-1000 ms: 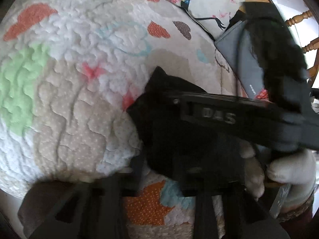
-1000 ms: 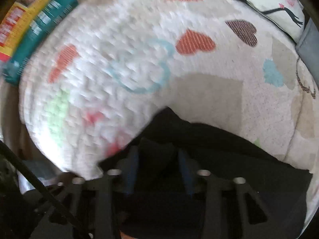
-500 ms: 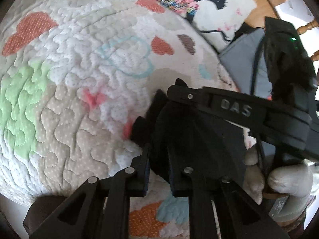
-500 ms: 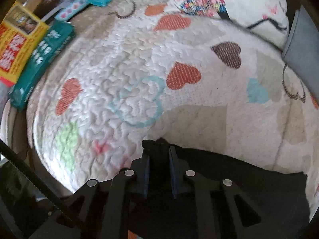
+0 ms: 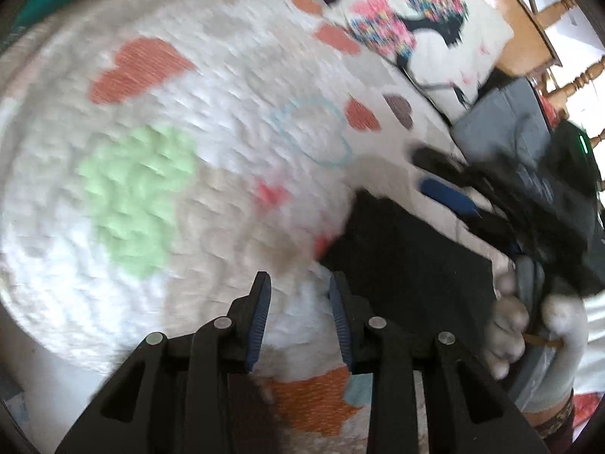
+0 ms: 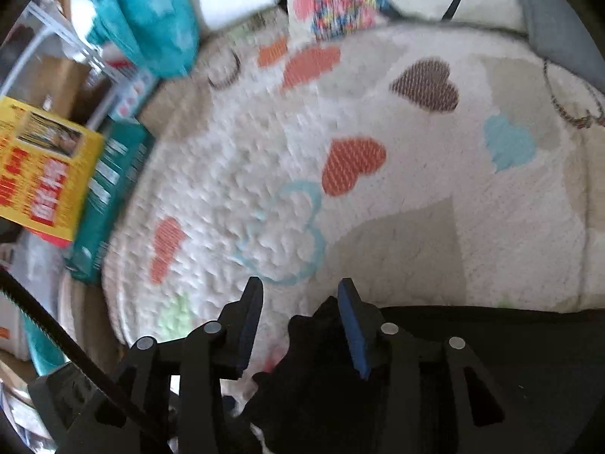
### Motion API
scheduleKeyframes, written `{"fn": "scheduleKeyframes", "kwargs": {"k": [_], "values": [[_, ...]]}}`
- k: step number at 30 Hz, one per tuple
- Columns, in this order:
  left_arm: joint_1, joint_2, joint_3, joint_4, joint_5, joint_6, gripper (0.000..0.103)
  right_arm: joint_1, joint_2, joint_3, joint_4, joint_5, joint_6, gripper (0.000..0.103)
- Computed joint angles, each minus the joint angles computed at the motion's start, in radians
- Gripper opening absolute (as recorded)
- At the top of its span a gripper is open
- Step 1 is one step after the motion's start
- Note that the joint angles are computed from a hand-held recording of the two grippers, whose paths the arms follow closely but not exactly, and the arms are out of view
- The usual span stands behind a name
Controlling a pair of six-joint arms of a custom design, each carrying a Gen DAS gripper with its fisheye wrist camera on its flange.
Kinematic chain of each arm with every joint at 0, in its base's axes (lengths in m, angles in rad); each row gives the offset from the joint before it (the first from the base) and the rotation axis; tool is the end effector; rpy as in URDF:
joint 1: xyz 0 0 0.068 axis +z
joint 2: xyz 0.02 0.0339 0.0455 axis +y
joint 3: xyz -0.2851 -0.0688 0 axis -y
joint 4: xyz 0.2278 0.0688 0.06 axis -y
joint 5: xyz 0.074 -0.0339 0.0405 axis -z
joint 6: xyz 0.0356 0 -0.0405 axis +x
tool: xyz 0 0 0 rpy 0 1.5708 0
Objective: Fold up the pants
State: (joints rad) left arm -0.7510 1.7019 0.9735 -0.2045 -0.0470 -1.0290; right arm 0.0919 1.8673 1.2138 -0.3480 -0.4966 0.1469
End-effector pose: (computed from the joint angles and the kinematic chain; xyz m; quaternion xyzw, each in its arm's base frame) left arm 0.2442 -0.2256 0.2013 -0.1388 0.9391 -0.2296 0.2146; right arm 0.3743 0.0515 0.2066 -0.0434 0.9319 0.2666 0.2422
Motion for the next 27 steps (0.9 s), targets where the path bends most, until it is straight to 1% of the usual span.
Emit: {"fn": "scheduleKeyframes", "kwargs": {"k": [3,5,6,9,10,11,14,16,17,18,20,22,23,24,26,27], "values": [[-0.012,-0.040,0.012,-0.017,-0.023,0.018,0.030,-0.065,-0.085,-0.090,0.016,0.001,-0.057,0.050],[-0.035,-0.019,0.051,-0.018,-0.026,0.042,0.031,-0.149,-0.118,-0.146,0.009,-0.002,-0.108,0.050],[-0.056,0.008,0.091,-0.026,-0.031,0.058,0.033,-0.214,-0.129,-0.177,0.001,-0.010,-0.144,0.050],[-0.108,0.066,0.165,-0.044,-0.024,0.090,0.035,-0.413,-0.116,-0.220,-0.042,-0.039,-0.264,0.050],[-0.124,0.103,0.201,-0.049,-0.017,0.099,0.035,-0.493,-0.102,-0.227,-0.061,-0.046,-0.308,0.050],[-0.135,0.131,0.228,-0.056,-0.011,0.106,0.035,-0.613,-0.077,-0.225,-0.100,-0.061,-0.372,0.050],[-0.173,0.208,0.300,-0.090,-0.002,0.125,0.035,-0.913,0.026,-0.133,-0.275,-0.155,-0.537,0.050],[-0.182,0.273,0.368,-0.128,-0.005,0.135,0.035,-1.084,0.077,-0.059,-0.352,-0.134,-0.607,0.050],[-0.186,0.297,0.389,-0.143,-0.007,0.138,0.035,-1.154,0.104,-0.018,-0.389,-0.143,-0.640,0.048],[-0.185,0.319,0.415,-0.162,-0.009,0.142,0.035,-1.247,0.150,0.057,-0.471,-0.177,-0.690,0.047],[-0.184,0.351,0.446,-0.182,-0.014,0.150,0.035,-1.342,0.170,0.116,-0.494,-0.164,-0.692,0.049],[-0.185,0.372,0.473,-0.201,-0.023,0.158,0.035,-1.420,0.157,0.138,-0.452,-0.122,-0.683,0.053],[-0.186,0.378,0.487,-0.215,-0.025,0.163,0.036,-1.442,0.163,0.154,-0.460,-0.126,-0.695,0.055],[-0.184,0.382,0.492,-0.218,-0.024,0.165,0.037,-1.464,0.184,0.189,-0.495,-0.142,-0.718,0.056],[-0.183,0.389,0.506,-0.229,-0.021,0.158,0.039,-1.477,0.225,0.231,-0.546,-0.167,-0.739,0.059],[-0.182,0.396,0.519,-0.238,-0.022,0.155,0.039,-1.475,0.235,0.233,-0.550,-0.171,-0.740,0.059]]}}
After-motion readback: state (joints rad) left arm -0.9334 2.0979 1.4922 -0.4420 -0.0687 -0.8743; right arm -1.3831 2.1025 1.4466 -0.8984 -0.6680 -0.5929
